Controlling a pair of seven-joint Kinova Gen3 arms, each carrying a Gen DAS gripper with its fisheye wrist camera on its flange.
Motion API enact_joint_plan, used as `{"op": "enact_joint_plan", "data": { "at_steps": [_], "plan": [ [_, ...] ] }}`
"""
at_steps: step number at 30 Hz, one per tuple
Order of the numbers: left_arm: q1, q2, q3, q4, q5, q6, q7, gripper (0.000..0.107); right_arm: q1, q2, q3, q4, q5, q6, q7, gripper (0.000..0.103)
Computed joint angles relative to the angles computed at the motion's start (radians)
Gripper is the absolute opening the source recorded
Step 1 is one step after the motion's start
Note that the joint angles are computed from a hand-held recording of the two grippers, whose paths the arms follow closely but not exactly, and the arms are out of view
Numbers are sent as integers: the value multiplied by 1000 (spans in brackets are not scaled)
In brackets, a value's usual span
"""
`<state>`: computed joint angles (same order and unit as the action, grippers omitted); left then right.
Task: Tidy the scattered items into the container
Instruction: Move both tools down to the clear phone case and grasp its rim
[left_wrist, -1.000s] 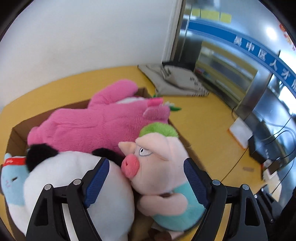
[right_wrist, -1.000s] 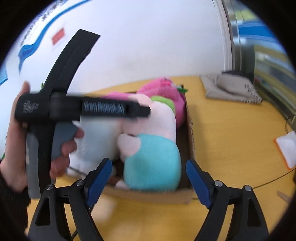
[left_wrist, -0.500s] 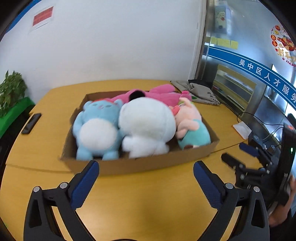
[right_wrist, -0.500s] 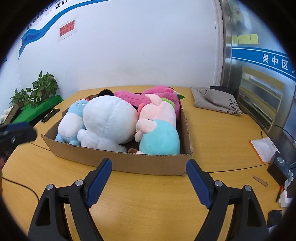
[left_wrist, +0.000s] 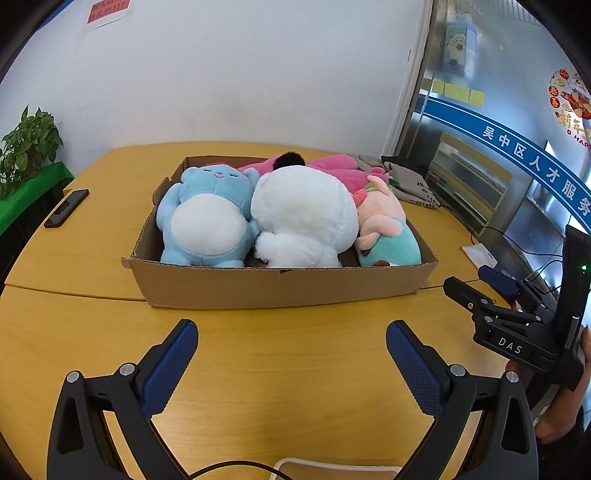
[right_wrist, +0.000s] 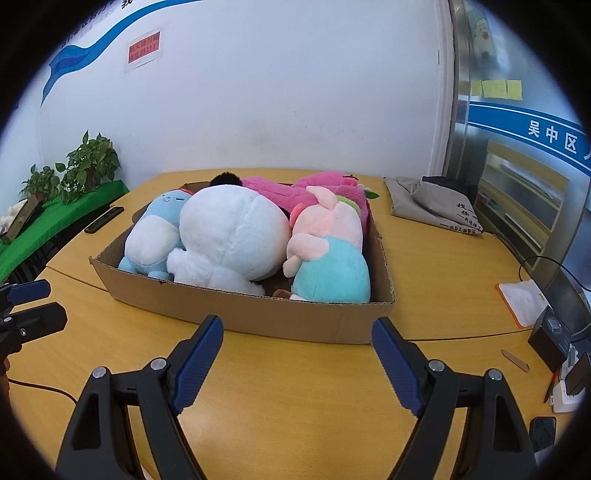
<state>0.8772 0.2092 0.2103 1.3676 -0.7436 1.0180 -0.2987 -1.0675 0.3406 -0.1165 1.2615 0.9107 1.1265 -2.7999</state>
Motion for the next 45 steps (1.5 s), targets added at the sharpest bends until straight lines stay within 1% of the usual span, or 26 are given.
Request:
{"op": "enact_joint_plan", "data": {
  "at_steps": [5,13,29,35,45],
  "plan": [
    [3,13,-2,-6,1,4,-12,103,-2,3,1,-2,0,8,-6,83],
    [-8,5,-6,14,31,-30,-26,103,-3,5,3,2,1,10,-23,83],
    [-5,6,-3,24,45,-35,-33,103,-1,0,-2,14,-11,14,-32,83],
    [-15,-7,3,43,62,-51,-38,103,-4,-7,-5,22,-4,23,-46,83],
    [-24,-8,9,50,79,-54,-45,103,-13,-7,-14,23,6,32,-52,83]
  ]
}}
